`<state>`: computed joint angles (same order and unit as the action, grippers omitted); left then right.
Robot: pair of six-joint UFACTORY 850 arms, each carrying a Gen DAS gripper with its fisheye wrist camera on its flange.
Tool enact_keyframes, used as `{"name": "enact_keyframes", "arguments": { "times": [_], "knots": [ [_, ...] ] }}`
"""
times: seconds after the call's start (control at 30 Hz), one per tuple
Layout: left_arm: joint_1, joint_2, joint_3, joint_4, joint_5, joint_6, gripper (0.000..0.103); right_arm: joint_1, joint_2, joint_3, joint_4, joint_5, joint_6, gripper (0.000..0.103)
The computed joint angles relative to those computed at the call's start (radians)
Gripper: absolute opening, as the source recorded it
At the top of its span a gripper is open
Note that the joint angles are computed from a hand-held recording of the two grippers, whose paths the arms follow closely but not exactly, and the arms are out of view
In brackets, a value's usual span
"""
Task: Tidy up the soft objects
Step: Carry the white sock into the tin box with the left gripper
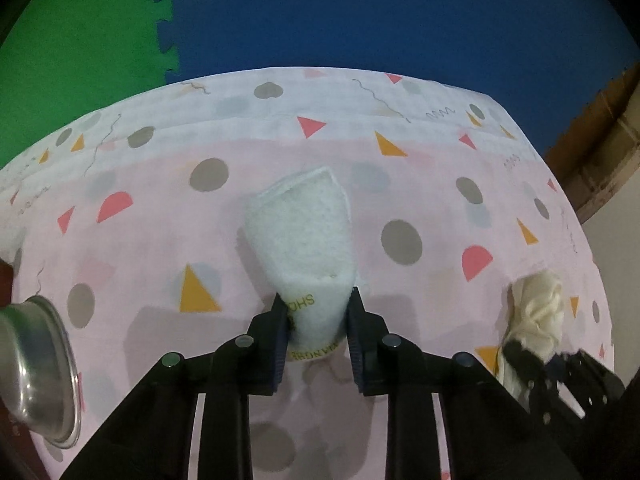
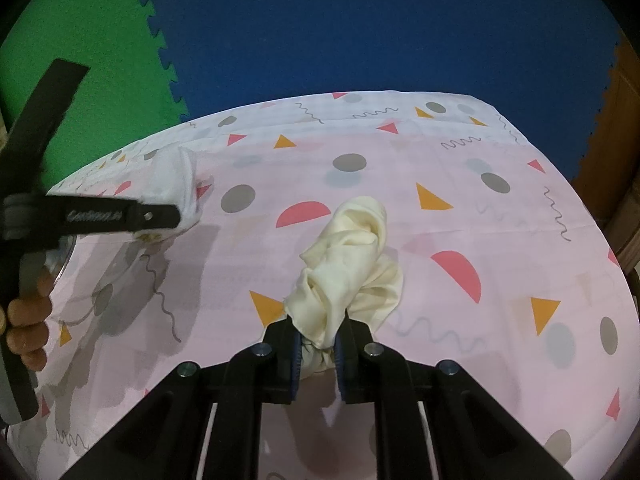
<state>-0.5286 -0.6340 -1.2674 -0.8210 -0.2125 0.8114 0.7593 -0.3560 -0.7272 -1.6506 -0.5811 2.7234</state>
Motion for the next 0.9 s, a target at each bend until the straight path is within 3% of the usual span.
{"name": "enact_keyframes", "arguments": {
  "times": [0.63, 0.9],
  "knots": [
    [0.061, 0.216, 0.23, -0.217, -0.021, 0.316, 0.023, 0.0, -0.006, -0.008, 0.014, -0.002, -0.02, 0.014],
    [0.089, 0.327, 0.314, -0.164, -0.065, 0.304, 0.023, -0.002, -0.005, -0.005, 0.006, -0.001, -0.013, 0.014]
  ]
}}
